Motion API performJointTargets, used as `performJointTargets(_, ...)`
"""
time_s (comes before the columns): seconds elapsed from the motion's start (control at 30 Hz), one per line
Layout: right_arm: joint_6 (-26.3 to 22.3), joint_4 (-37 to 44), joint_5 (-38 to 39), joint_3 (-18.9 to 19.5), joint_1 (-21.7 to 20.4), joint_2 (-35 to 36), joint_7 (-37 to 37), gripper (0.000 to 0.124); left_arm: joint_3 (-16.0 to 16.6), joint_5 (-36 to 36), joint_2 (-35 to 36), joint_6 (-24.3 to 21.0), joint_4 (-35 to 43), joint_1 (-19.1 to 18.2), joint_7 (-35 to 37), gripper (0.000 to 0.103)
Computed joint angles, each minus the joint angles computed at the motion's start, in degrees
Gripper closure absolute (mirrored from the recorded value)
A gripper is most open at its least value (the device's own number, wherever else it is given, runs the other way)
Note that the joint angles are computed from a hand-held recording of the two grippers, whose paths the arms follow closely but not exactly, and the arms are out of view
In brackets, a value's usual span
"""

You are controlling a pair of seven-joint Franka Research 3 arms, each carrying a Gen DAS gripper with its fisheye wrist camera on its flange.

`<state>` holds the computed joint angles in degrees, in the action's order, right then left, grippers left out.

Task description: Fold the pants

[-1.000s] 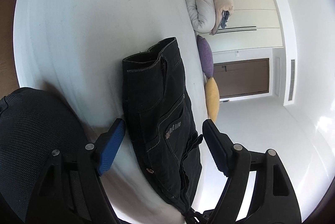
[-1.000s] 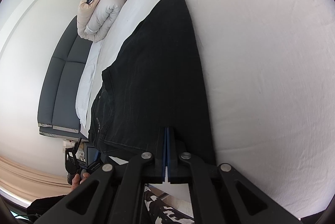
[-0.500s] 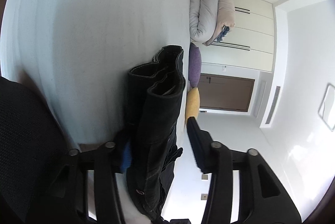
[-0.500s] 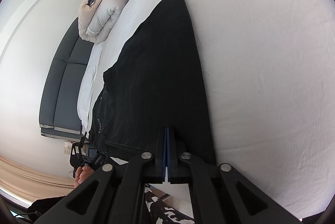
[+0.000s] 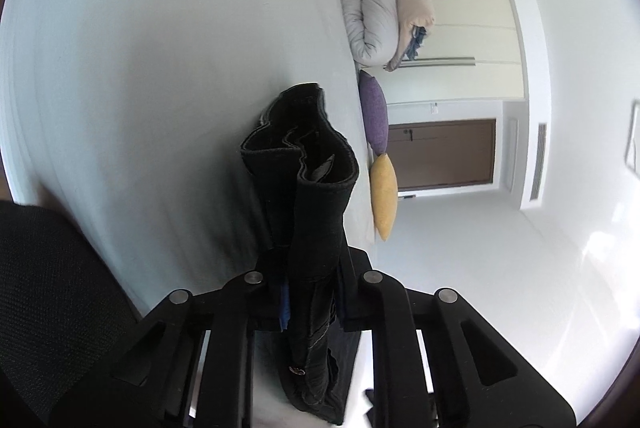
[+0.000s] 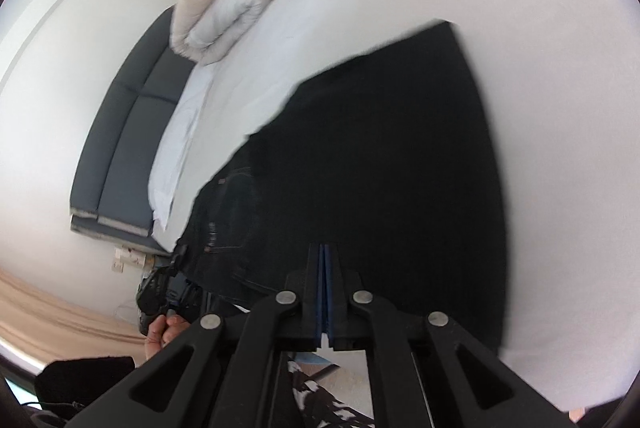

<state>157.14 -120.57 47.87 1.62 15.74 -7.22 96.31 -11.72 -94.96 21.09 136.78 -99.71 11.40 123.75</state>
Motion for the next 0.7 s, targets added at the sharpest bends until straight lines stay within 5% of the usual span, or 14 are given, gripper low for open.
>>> performJointTargets(0.17, -8.5, 18.7, -3.5, 1.0, -1.0, 13.8, -2.5, 0.122, -0.1, 4.7, -1.5, 2.5, 1.6, -1.5, 2.2, 0.09)
performJointTargets(0.37, -19.7, 38.6, -10.8, 2.7, -3.2, 30.1, 4.2, 0.122, -0.7, 10.0, -2.8, 4.2, 3.7, -2.7, 4.1, 0.09)
performJointTargets(0.53, -23.5, 43.5, -14.9, 3.6, -3.4, 34.9, 6.8, 0.124, -1.5, 14.7, -3.3, 5.9, 6.4, -4.2, 5.2, 0.09)
performJointTargets(0.7, -22.0, 42.7, -16.2, 4.1, -3.3, 35.2, 6.7, 0.124, -2.9, 19.9, -2.9, 7.5, 10.2, -6.1, 6.4, 0.09)
